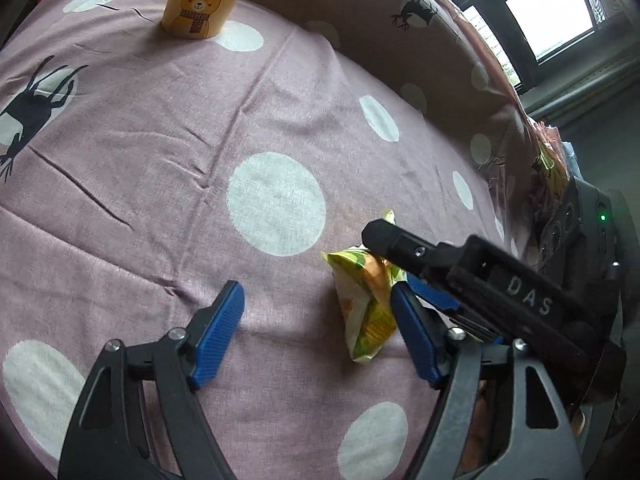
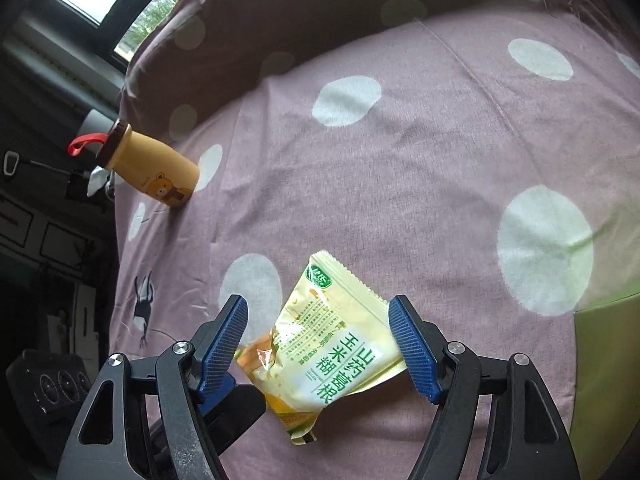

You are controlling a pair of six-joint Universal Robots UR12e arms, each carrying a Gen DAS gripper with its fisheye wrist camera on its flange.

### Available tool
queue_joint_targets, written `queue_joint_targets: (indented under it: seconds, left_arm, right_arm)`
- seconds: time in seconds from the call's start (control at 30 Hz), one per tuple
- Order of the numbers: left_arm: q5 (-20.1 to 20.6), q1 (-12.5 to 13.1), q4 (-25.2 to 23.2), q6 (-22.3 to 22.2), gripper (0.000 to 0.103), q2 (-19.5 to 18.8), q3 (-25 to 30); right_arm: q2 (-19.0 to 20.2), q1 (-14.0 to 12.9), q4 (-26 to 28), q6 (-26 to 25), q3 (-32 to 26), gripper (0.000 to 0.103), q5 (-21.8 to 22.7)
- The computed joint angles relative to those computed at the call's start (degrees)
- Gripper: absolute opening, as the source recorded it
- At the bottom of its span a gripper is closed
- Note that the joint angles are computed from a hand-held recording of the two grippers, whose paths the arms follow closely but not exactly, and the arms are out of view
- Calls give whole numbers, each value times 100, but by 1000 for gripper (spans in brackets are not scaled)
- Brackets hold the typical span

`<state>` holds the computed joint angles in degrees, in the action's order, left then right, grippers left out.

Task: Organize snacks
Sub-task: 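Grasp the corn packet with the right gripper, then lift the corn packet and carry it over the green box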

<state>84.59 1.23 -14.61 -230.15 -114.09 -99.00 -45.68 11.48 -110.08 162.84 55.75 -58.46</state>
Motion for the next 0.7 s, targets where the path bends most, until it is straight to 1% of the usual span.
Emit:
queue_joint_targets:
  seconds: [0.03, 0.07, 0.1, 0.13, 0.17, 0.2, 0.27, 0.3, 0.4, 0.47, 0.6, 0.7]
  left_arm:
    - [-17, -3, -4, 66, 54, -5, 5]
    - [-74, 3, 36, 112, 45, -23, 11]
    - [-140, 10, 67, 133, 30, -36, 13]
    - [-152, 6, 126, 142, 23, -40, 6]
    - [-107, -10, 134, 176, 21, -40, 11]
    - [-40, -34, 76, 258, 14, -32, 30]
    - [160, -96, -118, 451, 12, -15, 86]
    - [190, -114, -136, 529, 10, -8, 91]
    - [183, -130, -190, 563, 10, 36, 76]
    - [304, -167, -222, 663, 10, 84, 72]
    - [607, -268, -39, 847, 10, 208, 36]
    - [866, -363, 212, 1039, 10, 318, -13]
  right_arm:
    - [-39, 20, -141, -89, 78, 70, -102]
    - [-70, 27, -194, -135, 129, 69, -141]
    - [-70, 30, -79, -192, 106, 67, -137]
    - [-62, 29, 64, -253, 72, 66, -97]
    - [-68, 26, 116, -292, 80, 64, -46]
    - [-75, 17, 161, -337, 100, 60, 40]
    - [-75, -16, 357, -377, 116, 56, 273]
    - [-93, -30, 346, -341, 160, 55, 338]
    - [-159, -76, 380, -248, 274, 50, 538]
    - [-232, -108, 343, -182, 389, 47, 689]
    - [-482, -146, -175, -73, 745, 46, 861]
    - [-712, -210, -701, -13, 1063, 46, 1134]
